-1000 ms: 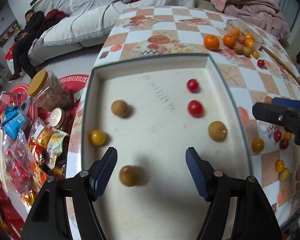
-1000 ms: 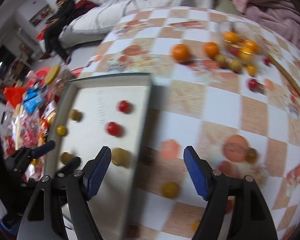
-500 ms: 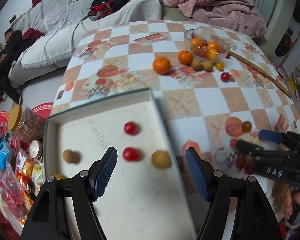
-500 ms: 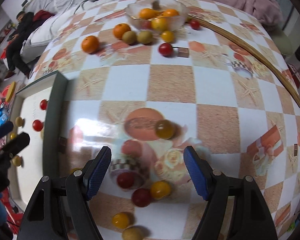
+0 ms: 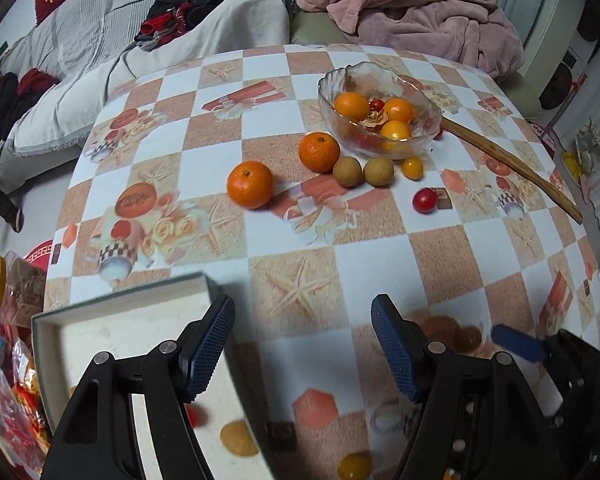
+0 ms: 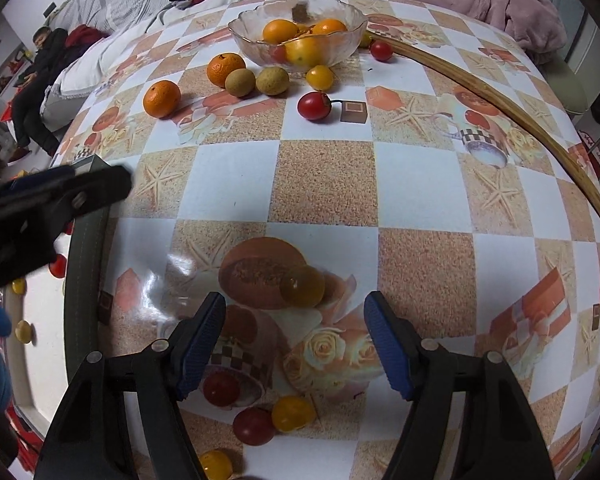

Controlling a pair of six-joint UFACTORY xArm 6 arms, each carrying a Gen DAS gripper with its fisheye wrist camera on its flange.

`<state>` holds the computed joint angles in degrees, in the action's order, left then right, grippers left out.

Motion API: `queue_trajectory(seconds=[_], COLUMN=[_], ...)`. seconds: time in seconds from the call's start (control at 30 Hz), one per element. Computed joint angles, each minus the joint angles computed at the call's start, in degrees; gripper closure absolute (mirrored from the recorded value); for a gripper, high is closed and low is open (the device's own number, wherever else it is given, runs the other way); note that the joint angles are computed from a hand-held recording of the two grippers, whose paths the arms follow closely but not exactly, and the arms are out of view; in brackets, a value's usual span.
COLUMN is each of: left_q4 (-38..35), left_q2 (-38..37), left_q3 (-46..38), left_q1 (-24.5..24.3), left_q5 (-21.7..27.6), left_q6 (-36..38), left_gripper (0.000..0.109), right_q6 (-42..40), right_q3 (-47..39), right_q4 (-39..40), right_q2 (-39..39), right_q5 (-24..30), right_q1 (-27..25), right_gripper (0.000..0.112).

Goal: Organize fruits
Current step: 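Move both grippers back over the fruits on the table, then grasp a red cherry tomato with the left gripper while the right reaches toward yellow tomatoes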

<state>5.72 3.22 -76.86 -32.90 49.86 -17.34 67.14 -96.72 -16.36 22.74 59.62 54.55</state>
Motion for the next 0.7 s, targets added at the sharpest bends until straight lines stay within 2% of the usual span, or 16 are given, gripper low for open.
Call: queue_trajectory(seconds=[0.17,0.33,0.43,0.7], left_q4=[-0.8,-3.1,-5.2,-7.0], left_q2=[4.3,8.8,12.0,21.2], left_q3=[-4.4,-9.4,-13.3,-24.2], left_q1=[-0.1,-1.6,-2.4,-4.7], left_q5=[0.6,0.5,0.8,3.2], left_q6=[-0.1,3.0,4.8,7.0], left_gripper=[0.036,0.036,0.036,0.036], right_q6=[-0.7,-2.2,-3.0,-3.4], right_q3=[0.4,-0.3,0.9,2.7], right_q4=[-0.8,-2.8,-3.5,-5.7], right_q2=[0.0,0.3,-0.5,-1.6], right_q5=[-0.3,1.6,1.3,0.8], right_q1=[-0.3,0.2,0.3,1.4], right_gripper=[0.04,0.055,0.06,0.063])
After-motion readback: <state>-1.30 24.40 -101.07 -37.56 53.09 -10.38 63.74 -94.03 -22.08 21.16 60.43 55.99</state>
